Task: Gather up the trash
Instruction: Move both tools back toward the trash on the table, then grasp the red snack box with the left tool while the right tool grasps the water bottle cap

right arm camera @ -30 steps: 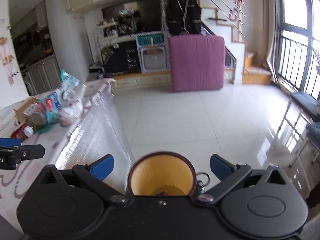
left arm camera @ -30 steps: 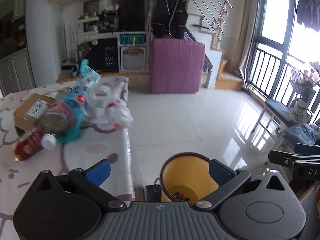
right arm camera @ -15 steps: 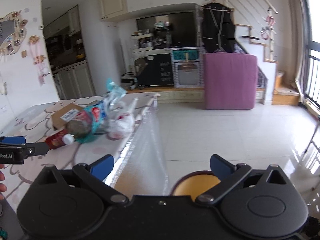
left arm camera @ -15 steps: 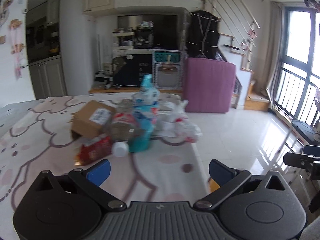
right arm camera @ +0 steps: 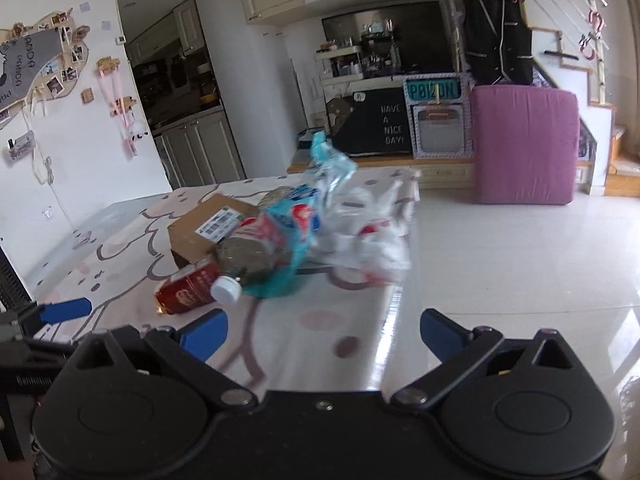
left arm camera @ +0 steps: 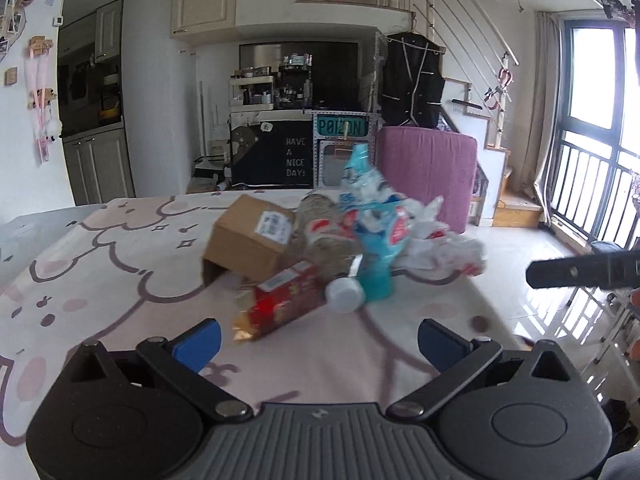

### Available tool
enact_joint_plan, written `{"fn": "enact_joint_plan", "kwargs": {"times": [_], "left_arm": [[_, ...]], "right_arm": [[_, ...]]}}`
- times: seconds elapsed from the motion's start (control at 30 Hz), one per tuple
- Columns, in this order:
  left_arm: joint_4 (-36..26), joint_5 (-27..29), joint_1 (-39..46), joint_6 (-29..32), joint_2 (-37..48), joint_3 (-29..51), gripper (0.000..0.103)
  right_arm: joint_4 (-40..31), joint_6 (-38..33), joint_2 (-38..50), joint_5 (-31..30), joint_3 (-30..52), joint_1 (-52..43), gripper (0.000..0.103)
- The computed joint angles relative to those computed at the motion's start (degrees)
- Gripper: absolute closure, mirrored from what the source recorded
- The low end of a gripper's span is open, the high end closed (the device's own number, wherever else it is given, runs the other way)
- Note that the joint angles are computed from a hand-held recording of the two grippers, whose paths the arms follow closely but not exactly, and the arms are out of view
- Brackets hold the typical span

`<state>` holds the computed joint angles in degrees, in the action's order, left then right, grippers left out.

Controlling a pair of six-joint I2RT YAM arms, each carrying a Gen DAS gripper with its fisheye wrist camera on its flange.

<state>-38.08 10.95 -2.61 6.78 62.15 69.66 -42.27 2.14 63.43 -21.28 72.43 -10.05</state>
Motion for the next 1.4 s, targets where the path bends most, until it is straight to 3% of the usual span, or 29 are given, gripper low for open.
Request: {"fn": "enact_joint_plan", "kwargs": {"times": [0.13, 0.2, 0.37, 0.5, 0.67, 0.73, 0.8, 0.87, 0.93, 1.13, 1.4], "left_arm": [[4.0, 3.2, 4.0, 4.6, 5.4, 0.4, 0.004], [5.8, 3.7, 4.8, 6.7, 9.2, 1.9, 0.009], [5.8, 4.5, 6.6, 8.1, 19.1, 8.0, 0.021], [5.9, 8.4, 8.3, 6.9, 24.7, 11.0, 0.025], [6.8, 11.2, 8.3, 7.9, 26.8, 11.6, 0.054], [7.0, 10.8, 7.6, 8.2, 26.1, 10.9, 0.058], [6.2, 9.8, 7.2, 7.7, 25.4, 10.5, 0.063], [4.2, 7.2, 6.5, 6.0, 24.6, 10.5, 0.085], [2.4, 3.7, 5.8, 3.8, 23.5, 10.1, 0.090], [1.8, -0.1, 4.6, 1.3, 17.6, 5.5, 0.095], [-2.0, -2.6, 1.9, -1.2, 9.7, 0.9, 0.096]], "right_arm": [[3.4, 6.9, 4.8, 1.4, 1.1, 6.2, 0.002], [6.0, 11.2, 7.4, 1.2, 1.3, 8.3, 0.013], [11.1, 20.4, 15.1, 1.4, 3.1, 12.6, 0.026], [15.0, 24.4, 19.3, 2.6, 3.5, 15.2, 0.036], [16.9, 25.6, 24.2, 3.7, 6.2, 17.8, 0.048], [17.5, 26.0, 25.6, 3.7, 7.0, 18.2, 0.056], [17.1, 25.5, 26.8, 3.3, 8.1, 18.4, 0.064], [15.6, 24.1, 27.9, 3.7, 9.6, 18.8, 0.069], [14.8, 22.6, 27.7, 3.0, 9.7, 18.8, 0.069], [10.8, 14.5, 18.9, -1.4, 3.0, 15.8, 0.069], [-4.2, -1.1, 4.3, -9.0, -3.0, 8.2, 0.069]]}}
